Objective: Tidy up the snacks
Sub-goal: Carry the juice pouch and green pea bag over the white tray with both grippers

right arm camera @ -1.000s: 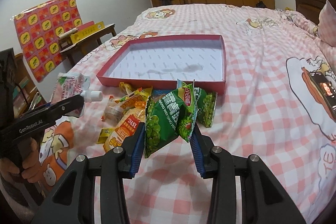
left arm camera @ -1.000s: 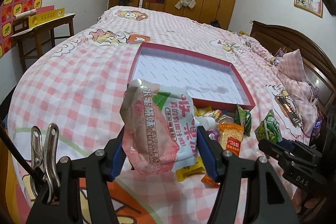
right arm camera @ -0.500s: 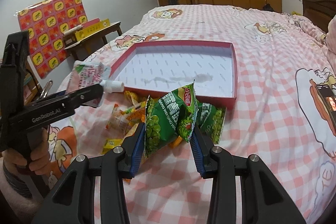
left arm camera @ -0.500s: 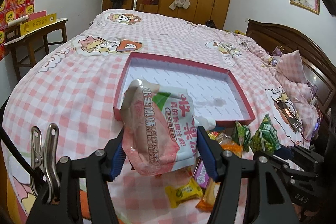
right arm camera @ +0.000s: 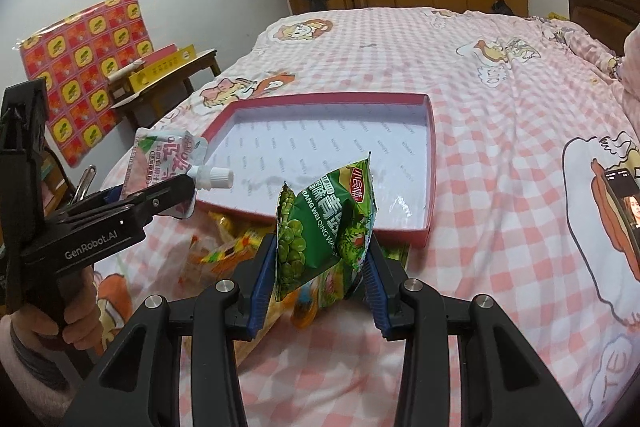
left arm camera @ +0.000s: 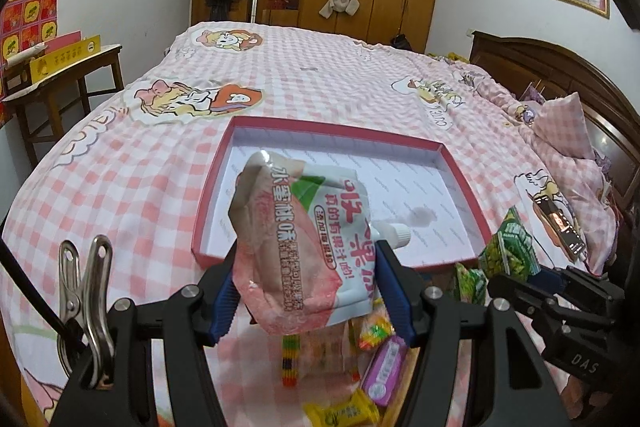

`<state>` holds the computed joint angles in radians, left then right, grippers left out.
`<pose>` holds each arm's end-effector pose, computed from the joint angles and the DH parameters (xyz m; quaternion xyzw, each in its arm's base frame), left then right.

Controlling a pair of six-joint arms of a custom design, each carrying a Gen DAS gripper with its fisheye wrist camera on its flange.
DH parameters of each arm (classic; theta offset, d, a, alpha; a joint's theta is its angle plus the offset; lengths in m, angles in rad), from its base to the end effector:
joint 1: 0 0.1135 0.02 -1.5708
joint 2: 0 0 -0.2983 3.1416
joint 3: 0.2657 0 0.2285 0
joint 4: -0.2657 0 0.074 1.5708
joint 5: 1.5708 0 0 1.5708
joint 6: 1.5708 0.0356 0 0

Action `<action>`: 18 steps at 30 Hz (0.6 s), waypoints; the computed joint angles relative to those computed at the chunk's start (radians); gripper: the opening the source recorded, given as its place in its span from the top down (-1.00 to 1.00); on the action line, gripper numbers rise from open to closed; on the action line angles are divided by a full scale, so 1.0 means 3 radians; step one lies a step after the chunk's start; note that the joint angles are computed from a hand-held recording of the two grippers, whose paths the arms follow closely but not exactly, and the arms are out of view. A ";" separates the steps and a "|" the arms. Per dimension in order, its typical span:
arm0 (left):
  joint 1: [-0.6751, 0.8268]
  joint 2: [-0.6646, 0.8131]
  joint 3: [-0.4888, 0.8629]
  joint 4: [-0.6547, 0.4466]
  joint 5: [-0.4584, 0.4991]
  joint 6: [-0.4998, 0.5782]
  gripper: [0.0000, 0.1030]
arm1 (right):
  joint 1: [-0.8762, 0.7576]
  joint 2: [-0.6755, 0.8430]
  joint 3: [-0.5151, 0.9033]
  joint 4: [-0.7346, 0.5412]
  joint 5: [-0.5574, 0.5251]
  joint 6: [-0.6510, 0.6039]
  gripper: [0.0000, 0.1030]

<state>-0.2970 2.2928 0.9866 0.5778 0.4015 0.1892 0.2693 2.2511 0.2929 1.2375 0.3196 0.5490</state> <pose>0.3903 -0.1340 0.0692 0.2944 0.8483 -0.2033 0.3903 0.2545 0.0586 0.0474 0.1904 0.8815 0.0290 0.4312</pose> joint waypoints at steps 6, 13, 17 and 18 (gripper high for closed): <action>-0.0074 0.0122 0.0337 -0.0236 -0.0061 -0.0045 -0.26 | -0.0189 -0.0035 0.0201 -0.0221 -0.0111 -0.0113 0.18; -0.0174 0.0337 0.0736 -0.0448 -0.0189 -0.0070 -0.26 | -0.0369 0.0097 0.0498 -0.0432 -0.0273 -0.0134 0.19; -0.0215 0.0467 0.0925 -0.0523 -0.0234 -0.0077 -0.26 | -0.0438 0.0165 0.0654 -0.0552 -0.0303 -0.0161 0.18; -0.0227 0.0498 0.0966 -0.0539 -0.0257 -0.0071 -0.26 | -0.0461 0.0181 0.0690 -0.0575 -0.0313 -0.0169 0.18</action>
<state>-0.3651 2.4422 1.2764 0.4162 0.3243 0.1678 0.1309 2.3054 0.4998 1.0649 0.2256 0.4984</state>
